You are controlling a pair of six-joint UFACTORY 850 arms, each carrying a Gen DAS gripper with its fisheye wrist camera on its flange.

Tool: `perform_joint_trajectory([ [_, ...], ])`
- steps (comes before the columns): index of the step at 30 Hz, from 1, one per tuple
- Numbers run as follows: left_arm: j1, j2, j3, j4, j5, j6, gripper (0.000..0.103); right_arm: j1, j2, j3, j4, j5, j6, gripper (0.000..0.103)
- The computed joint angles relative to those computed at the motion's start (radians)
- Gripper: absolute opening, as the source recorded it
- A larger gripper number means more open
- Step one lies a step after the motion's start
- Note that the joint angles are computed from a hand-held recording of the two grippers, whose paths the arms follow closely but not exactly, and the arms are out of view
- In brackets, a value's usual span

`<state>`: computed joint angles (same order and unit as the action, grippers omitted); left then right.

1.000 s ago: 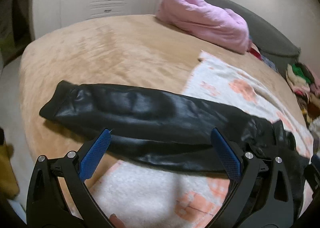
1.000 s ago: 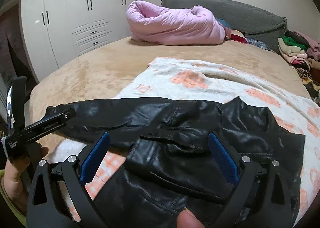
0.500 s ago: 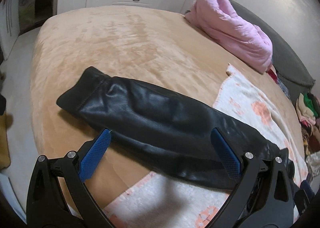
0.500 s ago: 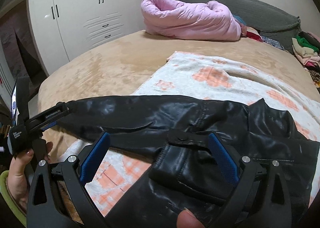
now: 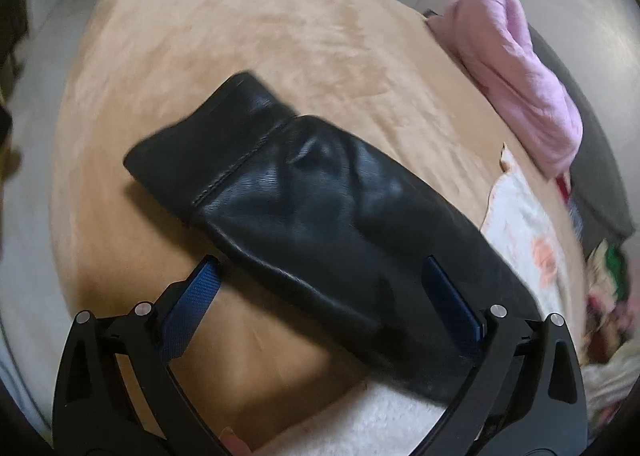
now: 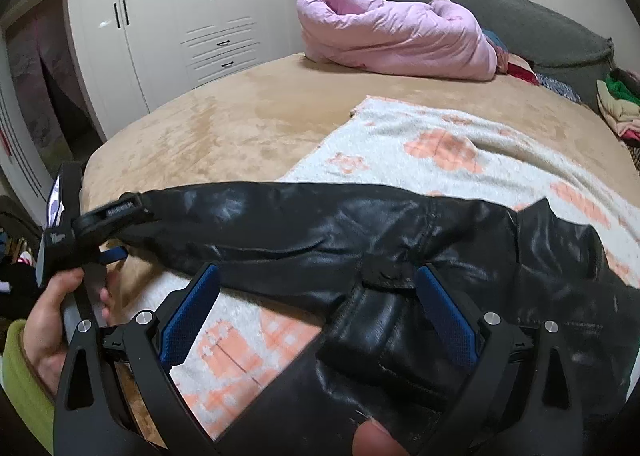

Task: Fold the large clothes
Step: 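Move the left gripper to the other sleeve cuff and grasp it, then lift the sleeve with the left gripper and fold it across the jacket body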

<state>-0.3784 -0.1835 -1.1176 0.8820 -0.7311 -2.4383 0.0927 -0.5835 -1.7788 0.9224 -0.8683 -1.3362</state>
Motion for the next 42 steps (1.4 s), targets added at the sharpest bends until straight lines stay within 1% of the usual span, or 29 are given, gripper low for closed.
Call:
perform_joint_trajectory([
  [3, 0.007, 0.018, 0.033, 0.072, 0.028, -0.109, 0.093, -0.01, -0.008, -0.005, -0.009, 0.0, 0.022, 0.098],
  [4, 0.008, 0.021, 0.038, 0.092, 0.028, -0.131, 0.086, -0.015, -0.011, -0.006, -0.009, 0.0, 0.027, 0.098],
  [5, 0.009, 0.021, 0.039, 0.099, 0.024, -0.137, 0.071, -0.02, -0.01, -0.001, -0.006, 0.006, 0.025, 0.098],
  [6, 0.01, 0.019, 0.036, 0.09, 0.01, -0.134, 0.062, -0.025, -0.002, 0.014, -0.001, 0.03, 0.013, 0.098],
  [8, 0.015, 0.016, 0.036, 0.079, -0.003, -0.136, 0.038, -0.032, 0.016, 0.048, 0.018, 0.088, -0.025, 0.098],
  [9, 0.017, 0.02, 0.043, 0.091, 0.006, -0.153, 0.035, -0.037, 0.021, 0.061, 0.024, 0.109, -0.039, 0.098],
  [10, 0.016, 0.024, 0.047, 0.103, 0.009, -0.164, 0.03, -0.044, 0.025, 0.072, 0.028, 0.127, -0.048, 0.098],
  [11, 0.011, 0.03, 0.051, 0.136, 0.009, -0.183, 0.021, -0.05, 0.025, 0.076, 0.026, 0.134, -0.045, 0.098],
  [14, -0.013, 0.044, 0.055, 0.244, -0.014, -0.236, 0.009, -0.077, 0.014, 0.07, 0.019, 0.119, -0.013, 0.098],
  [16, -0.03, 0.055, 0.059, 0.325, -0.026, -0.279, 0.006, -0.097, 0.012, 0.07, 0.029, 0.115, -0.004, 0.097],
  [20, -0.069, 0.063, 0.042, 0.44, -0.09, -0.295, 0.002, -0.141, 0.011, 0.075, 0.064, 0.115, 0.004, 0.098],
  [24, -0.117, 0.055, -0.004, 0.493, -0.169, -0.254, 0.001, -0.178, -0.002, 0.057, 0.065, 0.113, 0.045, 0.098],
  [28, -0.154, 0.041, -0.061, 0.521, -0.218, -0.195, 0.001, -0.212, -0.02, 0.03, 0.071, 0.109, 0.09, 0.098],
  [34, -0.195, 0.012, -0.149, 0.569, -0.238, -0.121, 0.001, -0.247, -0.048, -0.014, 0.056, 0.083, 0.162, 0.098],
  [37, -0.213, -0.027, -0.233, 0.593, -0.241, -0.041, 0.001, -0.264, -0.051, -0.018, 0.075, 0.071, 0.165, 0.098],
  [42, -0.239, -0.113, -0.381, 0.608, -0.22, 0.079, 0.001, -0.291, -0.058, -0.029, 0.097, 0.053, 0.176, 0.098],
])
